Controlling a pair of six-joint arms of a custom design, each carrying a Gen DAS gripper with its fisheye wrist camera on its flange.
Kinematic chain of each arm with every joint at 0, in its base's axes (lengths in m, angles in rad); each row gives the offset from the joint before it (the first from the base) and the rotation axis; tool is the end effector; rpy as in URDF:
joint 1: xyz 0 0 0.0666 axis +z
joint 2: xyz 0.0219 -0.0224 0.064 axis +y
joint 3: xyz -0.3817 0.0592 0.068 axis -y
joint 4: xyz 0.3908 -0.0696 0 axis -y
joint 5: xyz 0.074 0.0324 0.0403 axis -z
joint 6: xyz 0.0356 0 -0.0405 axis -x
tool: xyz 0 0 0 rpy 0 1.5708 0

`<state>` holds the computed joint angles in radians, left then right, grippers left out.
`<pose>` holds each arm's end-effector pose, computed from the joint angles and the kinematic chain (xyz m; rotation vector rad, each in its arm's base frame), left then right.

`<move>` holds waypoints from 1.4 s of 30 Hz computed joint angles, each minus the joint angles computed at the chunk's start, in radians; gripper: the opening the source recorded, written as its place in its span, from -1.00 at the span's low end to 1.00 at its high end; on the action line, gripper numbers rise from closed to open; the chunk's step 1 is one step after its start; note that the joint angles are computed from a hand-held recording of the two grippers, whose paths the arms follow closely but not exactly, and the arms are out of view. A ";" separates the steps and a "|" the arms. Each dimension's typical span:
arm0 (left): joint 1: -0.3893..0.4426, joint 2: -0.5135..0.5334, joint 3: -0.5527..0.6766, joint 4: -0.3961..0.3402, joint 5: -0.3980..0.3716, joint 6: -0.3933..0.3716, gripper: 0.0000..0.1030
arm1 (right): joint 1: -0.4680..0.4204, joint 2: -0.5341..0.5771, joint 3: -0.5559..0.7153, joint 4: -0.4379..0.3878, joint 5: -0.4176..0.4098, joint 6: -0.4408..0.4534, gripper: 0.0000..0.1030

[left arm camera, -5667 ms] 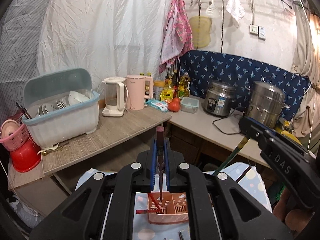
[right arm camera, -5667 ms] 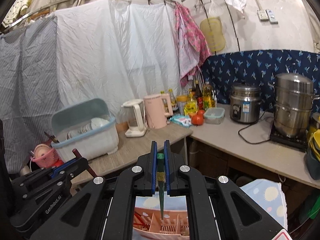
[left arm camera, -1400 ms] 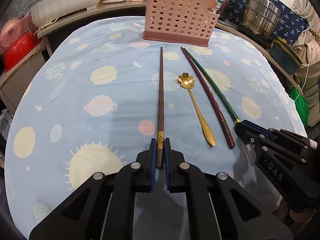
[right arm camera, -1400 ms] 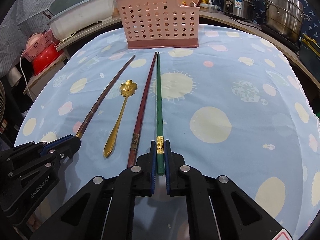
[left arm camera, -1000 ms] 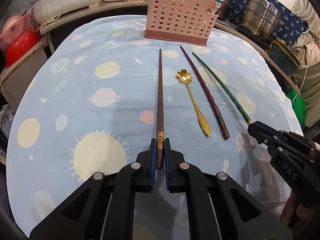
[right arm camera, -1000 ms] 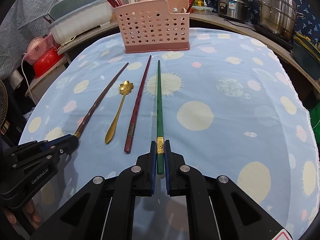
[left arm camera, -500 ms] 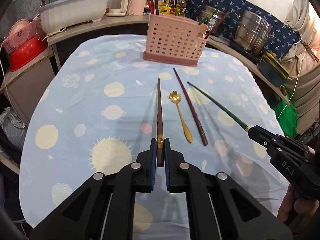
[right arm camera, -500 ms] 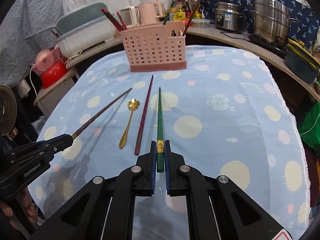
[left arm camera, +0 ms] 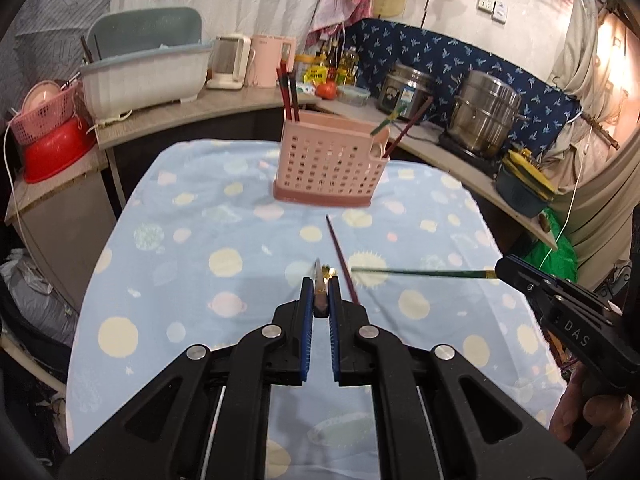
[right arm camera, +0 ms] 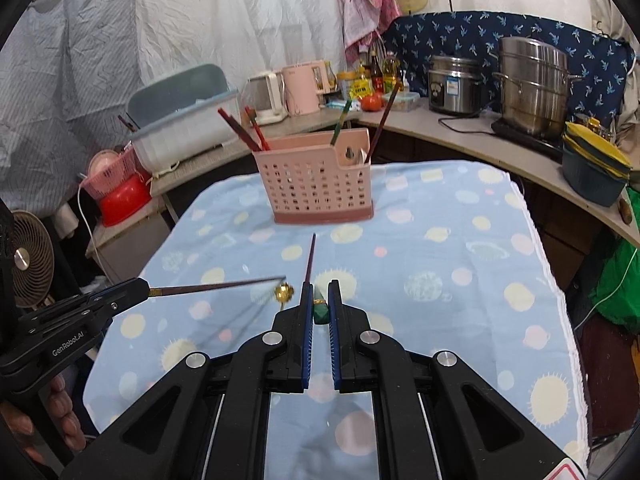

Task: Organize utensils
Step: 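Lift and carry both chopsticks with both tools over the pink holder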

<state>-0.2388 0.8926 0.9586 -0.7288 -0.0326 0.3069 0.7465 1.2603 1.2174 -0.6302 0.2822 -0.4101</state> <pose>0.3029 -0.0730 0.4287 -0.0943 2.2440 -0.2601 0.3336 0.2946 0.4305 -0.2226 2.2207 0.3213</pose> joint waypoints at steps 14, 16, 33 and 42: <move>0.033 0.091 0.177 0.019 -0.014 -0.052 -0.86 | -0.058 0.029 0.123 0.029 -0.029 0.046 -0.86; 0.037 0.108 0.207 0.024 -0.013 -0.058 -0.86 | -0.064 0.038 0.145 0.028 -0.035 0.053 -0.86; 0.054 0.385 0.634 0.063 -0.055 -0.148 -0.86 | -0.144 0.314 0.629 -0.010 -0.102 0.163 -0.86; 0.076 0.570 0.878 0.076 -0.080 -0.179 -0.86 | -0.180 0.551 0.993 -0.086 -0.102 0.198 -0.86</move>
